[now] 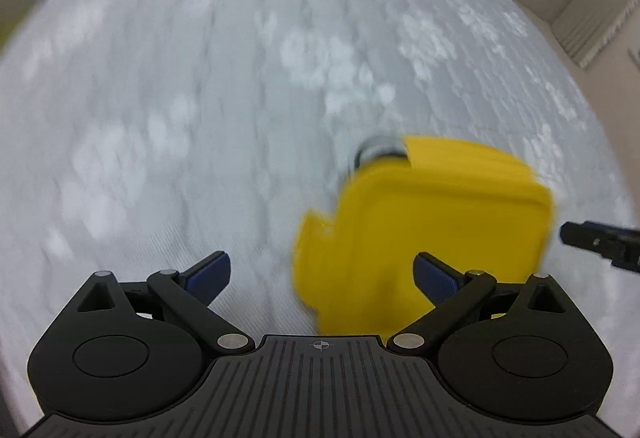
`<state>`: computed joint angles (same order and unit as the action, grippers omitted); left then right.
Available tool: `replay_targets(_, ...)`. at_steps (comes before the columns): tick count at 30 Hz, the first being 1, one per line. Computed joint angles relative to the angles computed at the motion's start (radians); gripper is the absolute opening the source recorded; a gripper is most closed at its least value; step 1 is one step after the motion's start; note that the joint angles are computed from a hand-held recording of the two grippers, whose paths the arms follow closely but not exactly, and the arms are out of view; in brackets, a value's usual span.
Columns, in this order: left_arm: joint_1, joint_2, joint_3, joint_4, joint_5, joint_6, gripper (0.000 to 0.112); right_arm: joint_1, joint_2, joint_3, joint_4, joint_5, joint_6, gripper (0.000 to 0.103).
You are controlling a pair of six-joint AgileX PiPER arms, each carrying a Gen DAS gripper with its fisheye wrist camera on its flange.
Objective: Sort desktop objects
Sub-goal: 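Flip the yellow lid over onto the glass container with the right gripper, then press the yellow lid down onto the glass container with both grippers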
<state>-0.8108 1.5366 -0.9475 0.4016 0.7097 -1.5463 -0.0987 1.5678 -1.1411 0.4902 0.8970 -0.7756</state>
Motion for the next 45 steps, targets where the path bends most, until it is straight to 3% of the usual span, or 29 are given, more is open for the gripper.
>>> replay_targets(4, 0.062, 0.004, 0.125, -0.137, -0.211, 0.066, 0.101, -0.034, 0.027, 0.026, -0.015, 0.026, -0.031, 0.072)
replay_targets(7, 0.07, 0.05, 0.125, -0.231, -0.231, 0.118, 0.101, -0.018, 0.071, 0.023, -0.041, 0.03, -0.013, 0.074)
replay_targets(11, 0.05, 0.102, 0.091, -0.164, -0.225, 0.104, 0.101, 0.013, 0.088, 0.04, -0.058, 0.008, -0.009, 0.074)
replay_targets(15, 0.081, 0.138, 0.099, -0.257, -0.347, 0.212, 0.101, 0.006, 0.124, 0.041, -0.04, 0.037, 0.015, 0.078)
replay_targets(16, 0.083, 0.15, 0.091, -0.273, -0.353, 0.233, 0.101, 0.001, 0.136, 0.037, -0.031, 0.052, 0.023, 0.076)
replay_targets(17, 0.082, 0.162, 0.081, -0.284, -0.355, 0.249, 0.1, -0.008, 0.136, 0.038, -0.003, 0.072, -0.001, 0.065)
replay_targets(21, 0.052, 0.164, 0.01, -0.218, -0.257, 0.214, 0.099, -0.008, 0.074, 0.065, 0.031, 0.054, -0.05, 0.06)
replay_targets(27, 0.052, 0.01, -0.047, -0.162, -0.134, 0.148, 0.09, -0.048, -0.007, -0.035, 0.119, 0.124, -0.044, 0.056)
replay_targets(30, 0.112, 0.068, -0.22, -0.231, -0.001, 0.258, 0.094, 0.026, 0.025, -0.168, 0.016, 0.12, 0.128, 0.057)
replay_targets(32, 0.179, 0.135, -0.327, -0.303, 0.048, 0.328, 0.095, 0.076, 0.063, -0.244, -0.058, 0.087, 0.232, 0.056)
replay_targets(33, 0.209, 0.168, -0.37, -0.333, 0.066, 0.375, 0.094, 0.102, 0.08, -0.256, -0.095, 0.033, 0.268, 0.053)
replay_targets(35, 0.244, 0.254, -0.459, -0.342, 0.127, 0.453, 0.084, 0.134, 0.114, -0.254, -0.124, -0.04, 0.248, 0.014)
replay_targets(42, 0.259, 0.336, -0.46, -0.428, 0.147, 0.511, 0.084, 0.225, 0.161, -0.128, -0.219, -0.217, 0.189, 0.015)
replay_targets(44, 0.272, 0.286, -0.388, -0.412, 0.097, 0.464, 0.085, 0.194, 0.164, -0.138, -0.137, -0.223, 0.175, 0.03)
replay_targets(45, 0.297, 0.255, -0.336, -0.428, 0.034, 0.456, 0.085, 0.181, 0.165, -0.14, -0.114, -0.24, 0.193, 0.038)
